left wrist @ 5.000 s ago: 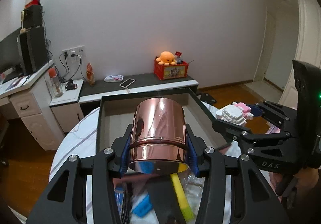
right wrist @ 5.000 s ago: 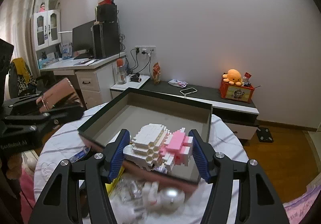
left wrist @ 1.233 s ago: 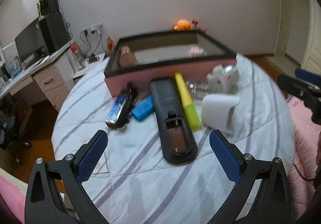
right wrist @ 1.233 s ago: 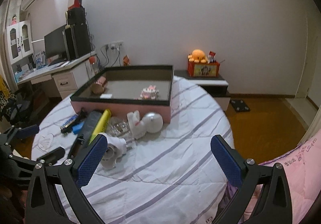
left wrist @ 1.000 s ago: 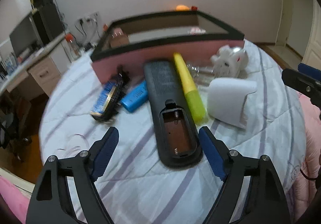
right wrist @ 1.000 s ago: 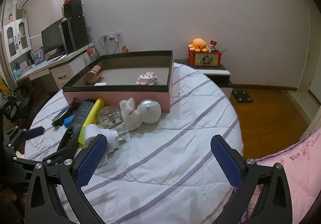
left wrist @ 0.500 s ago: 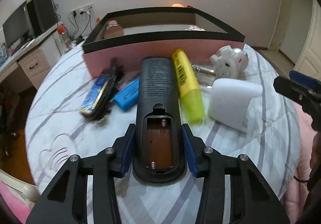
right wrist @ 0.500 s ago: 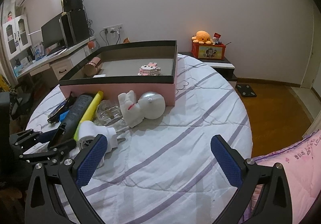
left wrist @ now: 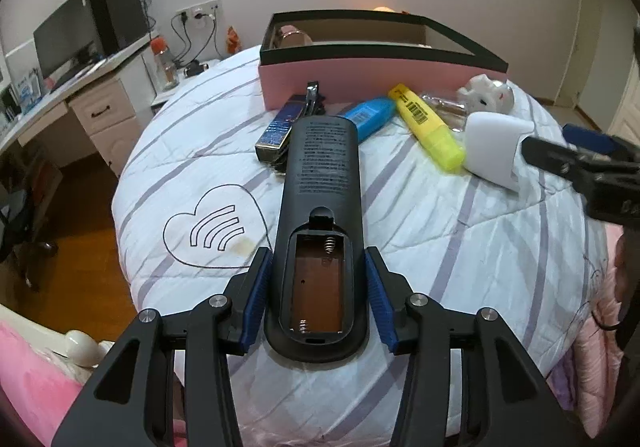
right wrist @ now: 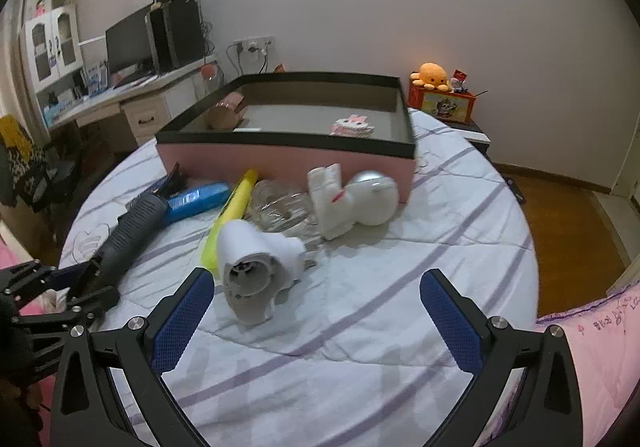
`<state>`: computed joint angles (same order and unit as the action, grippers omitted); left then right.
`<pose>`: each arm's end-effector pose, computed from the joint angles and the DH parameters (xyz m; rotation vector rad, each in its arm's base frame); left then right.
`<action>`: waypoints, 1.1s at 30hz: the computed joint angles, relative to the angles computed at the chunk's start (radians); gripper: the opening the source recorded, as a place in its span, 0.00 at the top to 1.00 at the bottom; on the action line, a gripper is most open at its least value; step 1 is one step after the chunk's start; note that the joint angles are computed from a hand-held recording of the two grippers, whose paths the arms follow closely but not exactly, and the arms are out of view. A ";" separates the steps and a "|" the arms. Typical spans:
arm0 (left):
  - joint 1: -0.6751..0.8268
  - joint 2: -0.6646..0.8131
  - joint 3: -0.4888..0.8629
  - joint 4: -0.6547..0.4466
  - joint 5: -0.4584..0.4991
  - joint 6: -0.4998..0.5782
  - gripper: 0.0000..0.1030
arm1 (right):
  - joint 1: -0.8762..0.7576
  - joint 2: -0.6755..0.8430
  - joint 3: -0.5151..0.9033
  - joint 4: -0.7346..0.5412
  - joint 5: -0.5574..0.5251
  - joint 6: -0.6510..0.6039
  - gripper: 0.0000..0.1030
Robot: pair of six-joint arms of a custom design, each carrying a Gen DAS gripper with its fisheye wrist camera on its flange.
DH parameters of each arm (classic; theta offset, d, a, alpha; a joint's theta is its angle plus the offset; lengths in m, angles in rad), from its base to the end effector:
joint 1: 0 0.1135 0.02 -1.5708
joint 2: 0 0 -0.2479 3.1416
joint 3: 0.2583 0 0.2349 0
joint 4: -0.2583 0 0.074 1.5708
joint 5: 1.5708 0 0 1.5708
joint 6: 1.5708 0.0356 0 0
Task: Organize rigid objects
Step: 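Grasp the black remote with the left tool while the right tool grasps the white hair dryer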
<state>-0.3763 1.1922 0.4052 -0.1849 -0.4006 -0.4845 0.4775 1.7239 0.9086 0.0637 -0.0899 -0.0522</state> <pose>0.1831 -0.0574 0.1372 -0.2840 2.4230 0.1356 0.2980 0.1578 0.1596 -0.6565 2.2462 0.3173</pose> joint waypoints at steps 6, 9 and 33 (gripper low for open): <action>0.034 0.034 0.006 0.036 0.012 0.010 0.40 | 0.024 0.095 0.083 -0.027 0.014 0.013 0.00; 0.057 0.055 0.006 0.062 0.020 0.024 0.28 | 0.028 0.138 0.121 -0.031 0.012 0.018 0.00; 0.013 0.097 0.006 0.161 -0.037 0.042 0.57 | -0.044 0.182 0.152 -0.054 -0.168 -0.015 0.28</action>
